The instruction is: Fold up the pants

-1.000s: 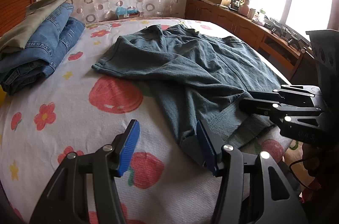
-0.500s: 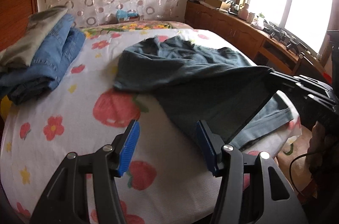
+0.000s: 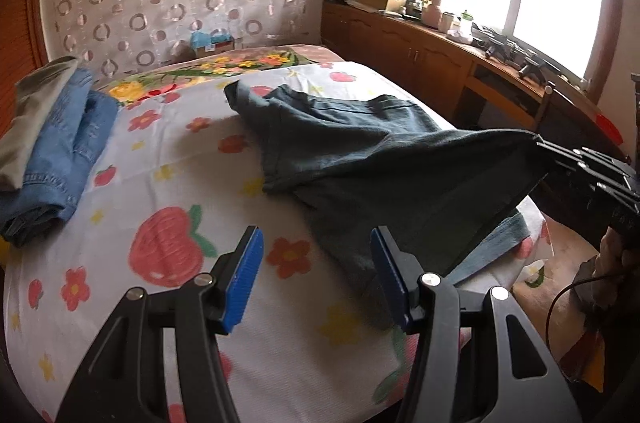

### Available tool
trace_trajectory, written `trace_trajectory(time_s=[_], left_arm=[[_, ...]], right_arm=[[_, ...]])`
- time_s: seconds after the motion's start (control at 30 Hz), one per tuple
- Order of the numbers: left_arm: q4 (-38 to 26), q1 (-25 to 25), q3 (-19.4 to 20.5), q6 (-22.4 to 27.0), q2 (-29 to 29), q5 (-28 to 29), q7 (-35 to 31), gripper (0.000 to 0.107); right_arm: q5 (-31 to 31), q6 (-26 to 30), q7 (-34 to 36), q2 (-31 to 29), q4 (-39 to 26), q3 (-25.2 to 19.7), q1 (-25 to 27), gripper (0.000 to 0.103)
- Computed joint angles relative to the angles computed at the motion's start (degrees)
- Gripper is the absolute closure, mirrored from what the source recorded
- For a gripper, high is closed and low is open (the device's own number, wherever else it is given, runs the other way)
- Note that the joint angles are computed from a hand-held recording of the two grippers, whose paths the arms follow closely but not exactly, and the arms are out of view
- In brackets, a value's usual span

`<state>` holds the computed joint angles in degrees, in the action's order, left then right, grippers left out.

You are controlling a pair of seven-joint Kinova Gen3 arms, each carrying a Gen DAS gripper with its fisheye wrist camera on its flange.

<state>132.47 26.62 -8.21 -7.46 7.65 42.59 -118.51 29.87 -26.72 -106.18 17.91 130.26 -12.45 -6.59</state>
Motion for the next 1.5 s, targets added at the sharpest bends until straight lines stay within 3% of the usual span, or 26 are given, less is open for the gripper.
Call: trace_trajectory(time_s=[0.17, 0.4, 0.53, 0.7, 1.17, 1.27, 1.5], left_arm=[[-1.7, -0.1, 1.1, 0.5, 1.9, -2.8, 2.8, 0.052], [-4.2, 11.1, -9.8, 3.1, 4.4, -1.7, 2.3, 0.052], [-5.1, 14.2, -13.1, 4.5, 6.1, -3.5, 4.6, 0.052], [-4.9, 12.0, -11.0, 4.1, 6.5, -7.5, 8.7, 0.052], [-4.1, 12.8, -12.6, 3.2, 7.0, -16.4, 18.7, 0.052], [-3.5, 14.4, -14.4, 2.8, 6.6, -16.7, 19.6, 0.052], [-2.6, 19.9, -21.0, 1.9, 4.8, -12.6, 15.3, 0.052]], right_arm=[[0.0, 0.3, 0.4, 0.0, 0.9, 0.8, 0.8, 0.098], [0.2, -0.4, 0.3, 1.0, 1.9, 1.3, 2.7, 0.098], [0.0, 0.4, 0.4, 1.8, 1.9, 1.2, 3.1, 0.098], [0.8, 0.2, 0.1, 1.5, 2.8, 0.6, 4.1, 0.098], [2.9, 4.4, -3.0, 4.7, 1.0, -2.7, 7.7, 0.098], [1.8, 4.7, -2.6, 4.1, 1.0, -2.0, 6.9, 0.087], [3.2, 5.4, -3.2, 2.4, -0.2, -3.3, 7.4, 0.073]])
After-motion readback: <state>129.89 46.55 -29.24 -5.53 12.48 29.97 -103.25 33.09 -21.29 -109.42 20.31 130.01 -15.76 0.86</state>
